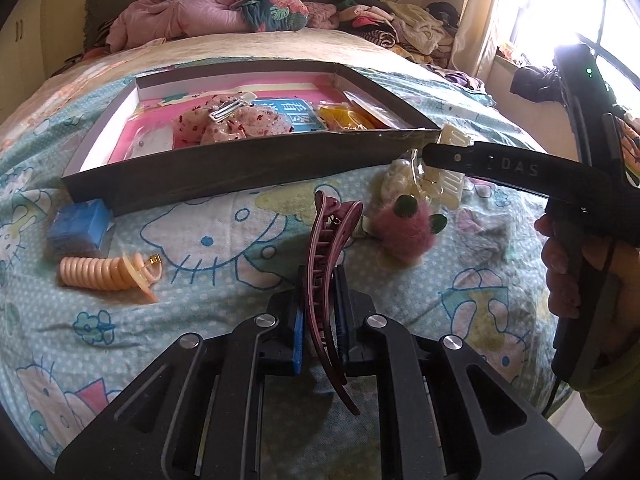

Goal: Organize jewelry
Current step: 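Grasp the white comb claw clip with the right tool while the left lifts the red clip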

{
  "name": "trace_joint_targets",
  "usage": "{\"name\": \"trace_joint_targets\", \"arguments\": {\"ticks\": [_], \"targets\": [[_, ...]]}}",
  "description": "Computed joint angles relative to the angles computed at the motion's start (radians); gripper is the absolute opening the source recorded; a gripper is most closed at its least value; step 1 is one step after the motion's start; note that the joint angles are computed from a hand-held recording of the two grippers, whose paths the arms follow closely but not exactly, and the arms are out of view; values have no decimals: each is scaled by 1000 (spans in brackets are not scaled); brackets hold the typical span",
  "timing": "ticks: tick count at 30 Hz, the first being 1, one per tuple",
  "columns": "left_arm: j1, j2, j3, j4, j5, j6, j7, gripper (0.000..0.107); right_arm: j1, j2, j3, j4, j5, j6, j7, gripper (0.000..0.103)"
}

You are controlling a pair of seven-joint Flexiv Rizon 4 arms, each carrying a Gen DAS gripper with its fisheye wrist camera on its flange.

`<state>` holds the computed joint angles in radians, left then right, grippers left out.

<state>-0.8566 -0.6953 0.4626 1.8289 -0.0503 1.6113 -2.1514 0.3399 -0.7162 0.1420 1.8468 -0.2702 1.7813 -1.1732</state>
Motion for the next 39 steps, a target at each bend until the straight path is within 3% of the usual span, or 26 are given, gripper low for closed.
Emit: {"name": "trace_joint_targets", "arguments": {"ticks": [2, 9, 14, 28, 39], "targets": [[8, 3, -11, 5, 1, 12, 3, 6, 23, 4, -25, 4, 9, 5, 2, 42], [-10, 5, 4, 18, -17, 38, 20, 6, -32, 5, 31, 21, 2, 27, -1, 31], [-32, 4, 23, 28, -47, 58, 38, 6, -34, 23, 15, 57, 10, 53, 0, 28], [-54, 15, 30, 84, -193, 146, 140, 6, -47, 85, 17, 157, -3, 110, -33, 27], [-65, 28, 18, 146, -342, 222, 225, 6, -42, 104, 68, 140, -51, 110, -38, 27]]}}
